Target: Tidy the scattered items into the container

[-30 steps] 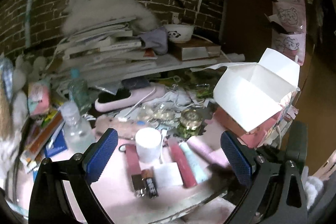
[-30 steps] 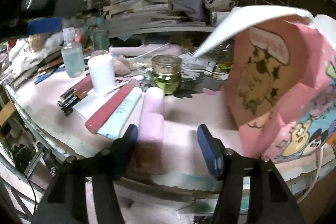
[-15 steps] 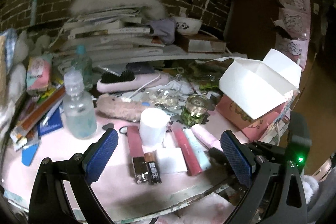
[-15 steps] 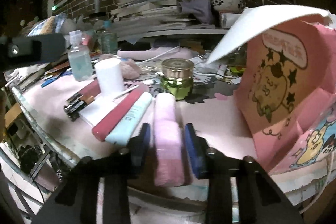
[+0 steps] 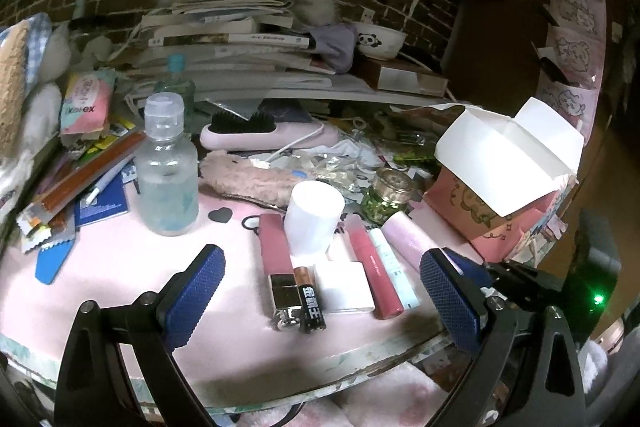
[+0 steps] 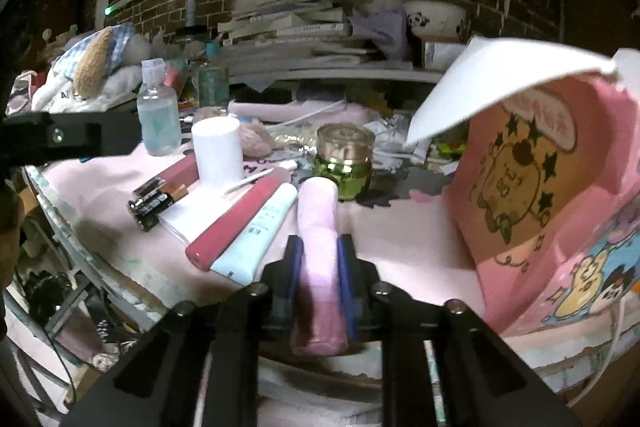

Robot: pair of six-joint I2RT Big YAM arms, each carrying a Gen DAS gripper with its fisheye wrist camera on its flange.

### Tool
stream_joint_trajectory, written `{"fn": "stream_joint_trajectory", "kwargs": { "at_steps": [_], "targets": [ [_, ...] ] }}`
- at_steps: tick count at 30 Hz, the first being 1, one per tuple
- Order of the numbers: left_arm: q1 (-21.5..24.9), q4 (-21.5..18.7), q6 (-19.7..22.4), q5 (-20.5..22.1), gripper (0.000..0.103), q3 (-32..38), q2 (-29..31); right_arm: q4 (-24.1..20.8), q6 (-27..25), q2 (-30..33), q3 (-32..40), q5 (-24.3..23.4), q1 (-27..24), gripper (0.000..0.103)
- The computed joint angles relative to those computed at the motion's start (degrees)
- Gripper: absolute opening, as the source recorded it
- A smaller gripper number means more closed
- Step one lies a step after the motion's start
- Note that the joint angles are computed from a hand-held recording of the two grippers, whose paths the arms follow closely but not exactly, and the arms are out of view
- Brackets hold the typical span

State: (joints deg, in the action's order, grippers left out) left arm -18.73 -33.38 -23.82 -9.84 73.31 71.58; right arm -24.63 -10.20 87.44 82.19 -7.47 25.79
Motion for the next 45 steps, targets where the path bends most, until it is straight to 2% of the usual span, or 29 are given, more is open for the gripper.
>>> {"fn": "stream_joint_trajectory", "kwargs": {
  "at_steps": [3,5,8,12,16,17,18,19,20,21,25,26,27,29,30,35,40,45],
  "targets": [
    [0.23,0.36,-0.61,0.12,0.098,-0.61,-0.54,0.57,-0.53,-0.37,0.01,0.73,0.37,0.009],
    [0.37,0.57,-1.00,0.31,0.098,-1.00,-0.88,-1.05,-1.38,0.26,1.06,2.49,0.86,0.009],
    [0.42,0.64,-1.27,0.11,0.098,-1.42,-1.27,-2.49,-1.20,0.80,1.75,1.94,0.67,0.011],
    [0.57,0.82,-1.43,0.23,0.098,-1.64,-1.48,-3.46,-1.10,1.36,2.10,2.14,0.63,0.017],
    [0.65,0.70,-1.40,0.36,0.098,-1.53,-1.40,-2.54,-0.92,1.16,1.49,2.92,0.74,0.021],
    [0.65,0.66,-1.32,0.41,0.098,-1.49,-1.36,-1.39,-1.70,0.85,0.78,4.54,1.06,0.028],
    [0.65,0.67,-1.26,0.51,0.098,-1.47,-1.32,-0.09,-2.41,0.59,0.11,6.29,1.35,0.039],
    [0.68,0.67,-1.26,0.65,0.098,-1.42,-1.27,1.27,-3.05,0.42,-0.45,8.00,1.52,0.045],
    [0.70,0.70,-1.31,0.77,0.098,-1.36,-1.20,2.05,-3.15,0.32,-0.77,8.26,1.31,0.053],
    [0.71,0.70,-1.36,0.80,0.098,-1.32,-1.16,1.56,-2.70,0.49,-0.45,7.16,0.88,0.053],
    [0.74,0.76,-1.41,0.66,0.098,-1.30,-1.11,-3.50,3.54,2.10,2.59,-1.57,-1.99,0.052],
    [0.76,0.83,-1.52,0.68,0.098,-1.29,-1.08,-3.28,3.63,2.00,2.40,-2.33,-2.21,0.042],
    [0.78,0.94,-1.72,0.71,0.098,-1.25,-0.99,-2.46,2.96,1.64,1.68,-2.98,-2.19,0.026],
    [0.85,1.03,-2.17,0.80,0.098,-1.18,-0.88,-0.17,1.79,0.59,-0.37,-3.30,-1.63,0.012],
    [0.86,1.02,-2.23,0.87,0.098,-1.16,-0.88,0.22,1.49,0.36,-0.77,-3.31,-1.42,0.010],
    [0.84,1.12,-2.40,0.60,0.098,-1.29,-0.98,0.23,4.44,0.47,-0.74,-6.45,-2.31,0.009],
    [0.84,1.06,-2.62,0.33,0.098,-1.38,-1.04,0.90,4.58,0.35,-1.02,-6.33,-2.06,0.009],
    [1.30,1.05,-3.07,0.21,0.098,-2.16,-1.74,4.11,3.51,-0.70,-1.80,-4.82,-1.25,0.009]
  ]
}}
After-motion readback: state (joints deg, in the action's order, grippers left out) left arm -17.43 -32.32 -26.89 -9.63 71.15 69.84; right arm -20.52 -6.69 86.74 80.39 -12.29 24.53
